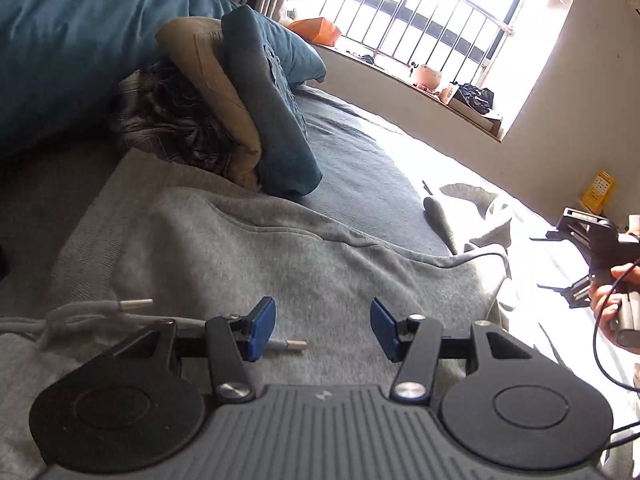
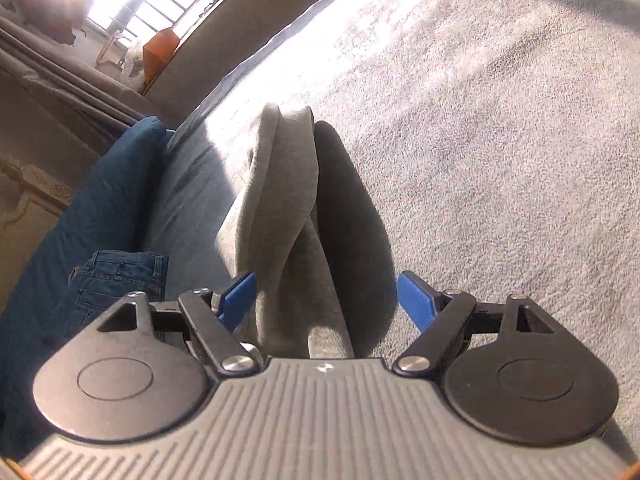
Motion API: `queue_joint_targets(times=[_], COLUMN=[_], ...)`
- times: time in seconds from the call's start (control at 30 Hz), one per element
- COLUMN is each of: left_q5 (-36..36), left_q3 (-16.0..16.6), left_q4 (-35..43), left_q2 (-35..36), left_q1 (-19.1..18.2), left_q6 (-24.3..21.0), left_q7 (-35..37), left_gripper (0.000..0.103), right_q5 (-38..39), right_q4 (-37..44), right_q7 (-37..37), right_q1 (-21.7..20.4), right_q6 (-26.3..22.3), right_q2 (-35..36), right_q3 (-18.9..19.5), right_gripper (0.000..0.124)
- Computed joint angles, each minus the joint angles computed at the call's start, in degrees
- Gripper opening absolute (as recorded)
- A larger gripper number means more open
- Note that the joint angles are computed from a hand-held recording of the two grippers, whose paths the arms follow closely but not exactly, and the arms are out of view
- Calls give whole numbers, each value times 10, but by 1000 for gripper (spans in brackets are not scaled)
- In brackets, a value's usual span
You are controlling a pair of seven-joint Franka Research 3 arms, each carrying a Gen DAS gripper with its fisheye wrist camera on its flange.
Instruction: Fold clothes
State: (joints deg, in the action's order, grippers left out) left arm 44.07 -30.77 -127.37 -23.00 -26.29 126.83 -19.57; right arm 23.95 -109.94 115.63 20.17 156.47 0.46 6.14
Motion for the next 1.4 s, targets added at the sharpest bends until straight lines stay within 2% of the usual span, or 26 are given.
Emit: queue_joint_targets(times=[0.13,0.33,0.47,0.57,0.6,0.63,0.67,0.7,0.73,0.77,0.8,0.93,1.03,1.1,1.2,1.3,1.4], left_q5=[6,20,31,37,40,43,45,46,47,47,47,48,46,44,39,34,31], left_q3=[7,13,12,13,13,12,12,12,14,15,15,20,21,21,21,21,20], left_q4=[-9,-31,-30,-26,-23,-20,-17,-14,-14,-13,-13,-16,-19,-19,-17,-13,-3], left_q2=[20,24,31,36,40,44,47,49,50,50,50,47,44,43,42,46,54], left_q1=[3,5,5,3,3,2,1,0,-2,-3,-4,-6,-5,-4,-5,-6,-8], left_q6=[22,43,40,33,30,27,23,20,18,17,16,21,25,25,23,17,3], left_q7=[-4,-13,-11,-4,0,2,4,5,5,4,3,-5,-11,-13,-10,3,20], left_gripper=[54,54,54,55,56,57,58,58,58,58,58,58,58,58,58,58,58], right_q5=[1,-6,-68,-108,-123,-138,-167,-183,-192,-202,-200,-280,-407,-512,-624,-663,-600], right_q4=[88,226,305,378,409,437,460,464,455,446,427,288,153,68,-47,-150,-233], right_q7=[1,-16,-18,-16,-19,-27,-28,-35,-47,-58,-64,4,139,241,374,442,464], right_q1=[-2,0,28,43,48,52,64,70,71,73,69,94,118,120,82,30,11], right_q6=[21,-12,-18,-51,-71,-94,-121,-132,-131,-130,-122,-58,-23,-30,-73,-108,-105], right_q2=[90,210,270,314,331,345,354,353,345,337,324,220,106,19,-115,-226,-287], right_q3=[-3,3,-17,-30,-33,-36,-48,-53,-53,-53,-50,-97,-150,-170,-156,-130,-138], right_gripper=[79,81,87,87,85,73,56,49,37,15,12,10,10,10,10,10,14])
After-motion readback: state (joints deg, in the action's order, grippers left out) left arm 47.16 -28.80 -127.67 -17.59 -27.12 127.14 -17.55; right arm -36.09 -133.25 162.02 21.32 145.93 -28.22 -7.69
